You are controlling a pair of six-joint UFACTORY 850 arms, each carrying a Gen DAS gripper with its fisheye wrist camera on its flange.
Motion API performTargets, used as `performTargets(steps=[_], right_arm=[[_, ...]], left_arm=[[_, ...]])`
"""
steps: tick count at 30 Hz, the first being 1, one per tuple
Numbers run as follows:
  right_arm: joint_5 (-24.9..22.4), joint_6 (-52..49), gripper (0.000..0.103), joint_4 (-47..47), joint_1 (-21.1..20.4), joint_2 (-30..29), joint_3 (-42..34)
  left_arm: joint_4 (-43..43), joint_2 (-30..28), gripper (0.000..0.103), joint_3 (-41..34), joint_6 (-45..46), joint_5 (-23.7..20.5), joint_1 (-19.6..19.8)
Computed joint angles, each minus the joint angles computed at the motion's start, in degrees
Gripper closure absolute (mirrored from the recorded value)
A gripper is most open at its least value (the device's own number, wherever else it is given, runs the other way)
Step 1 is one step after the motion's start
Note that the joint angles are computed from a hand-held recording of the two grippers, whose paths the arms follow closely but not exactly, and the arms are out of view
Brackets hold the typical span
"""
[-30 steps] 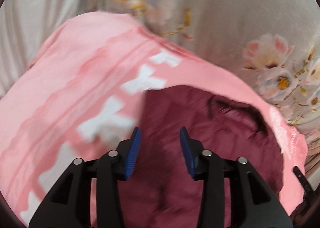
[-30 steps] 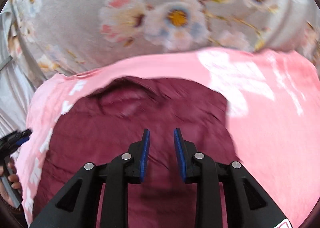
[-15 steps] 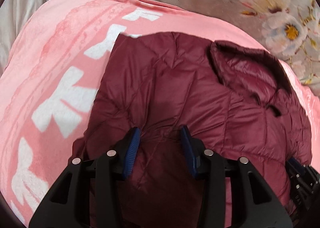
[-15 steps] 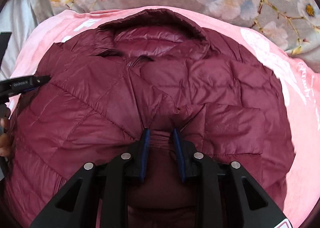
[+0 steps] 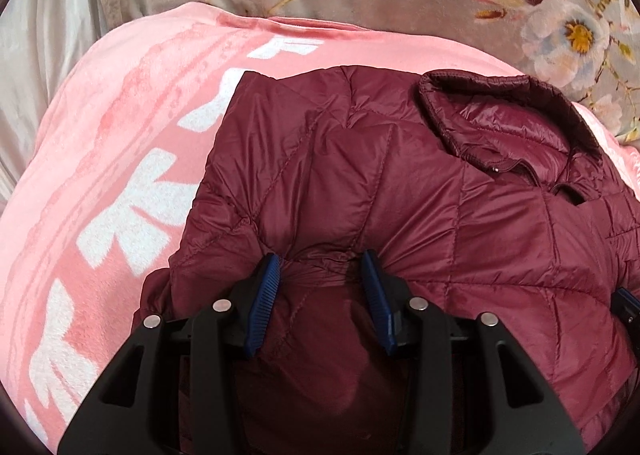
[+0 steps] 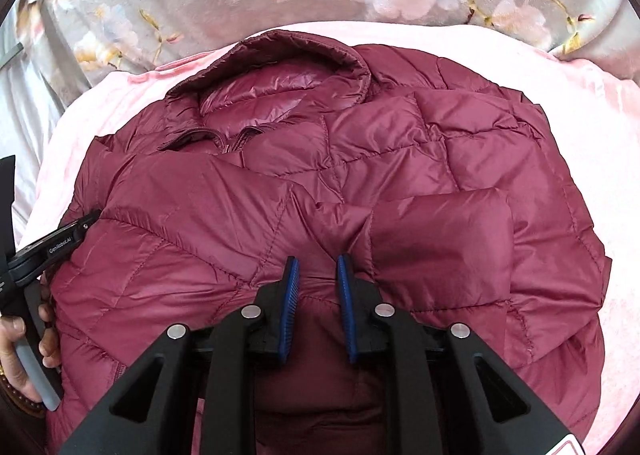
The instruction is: Fold large clothes
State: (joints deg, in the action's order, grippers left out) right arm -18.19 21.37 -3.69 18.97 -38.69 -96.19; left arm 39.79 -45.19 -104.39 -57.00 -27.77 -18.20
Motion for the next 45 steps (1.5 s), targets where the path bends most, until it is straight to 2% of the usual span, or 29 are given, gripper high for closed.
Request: performTargets(steps=[10,26,36,38,39,41,43,44,45], right_arm=[[0.48,3.18,0.086,-3.96,0.37,0.17,0.48],[0.49,3.38,0.086,-4.18,0.43,0.20,0.56],[-0.37,3.41,0.085,-4.81,0.40,-0.15,-0.13],[-1.30,1.72,0.085,-3.34,0.35,-0.47,-0.94],[-3.53,-1.61,0.084,-0.87,0.01,-0.80,-2.18],[-8.09,-6.48,0.075,4.42,-0.51,-1.28,-4.93],[-7.96,-13.84,0.057,14.67,-2.17,-0.14,-5.74],[-7.40,-15.61,0.053,17.24,-2.80,0.01,-6.61],[-6.99,-16.00,0.045,18.49,-3.53,-0.57,-8.93]], left_arm=[[2.83,-1.22,0.061,-1.58,-0.39,-2.76,-0.81],[5.66,-2.34,0.061,-2.96,-1.58,-5.23,-1.53],[9.37,-3.43,0.061,-4.09,-2.91,-8.33,-2.52],[4.77,-3.69,0.060,-5.52,1.57,-8.70,-2.14],[-1.13,-3.85,0.059,-7.01,6.52,-9.15,-1.51],[-13.12,-3.23,0.055,-8.20,15.34,-8.16,0.24],[-25.11,-1.73,0.045,-7.93,20.01,-3.70,2.14],[-31.11,-2.44,0.037,-10.17,23.20,-3.82,2.88],[-37.10,-3.43,0.031,-12.72,27.85,-4.60,3.59]])
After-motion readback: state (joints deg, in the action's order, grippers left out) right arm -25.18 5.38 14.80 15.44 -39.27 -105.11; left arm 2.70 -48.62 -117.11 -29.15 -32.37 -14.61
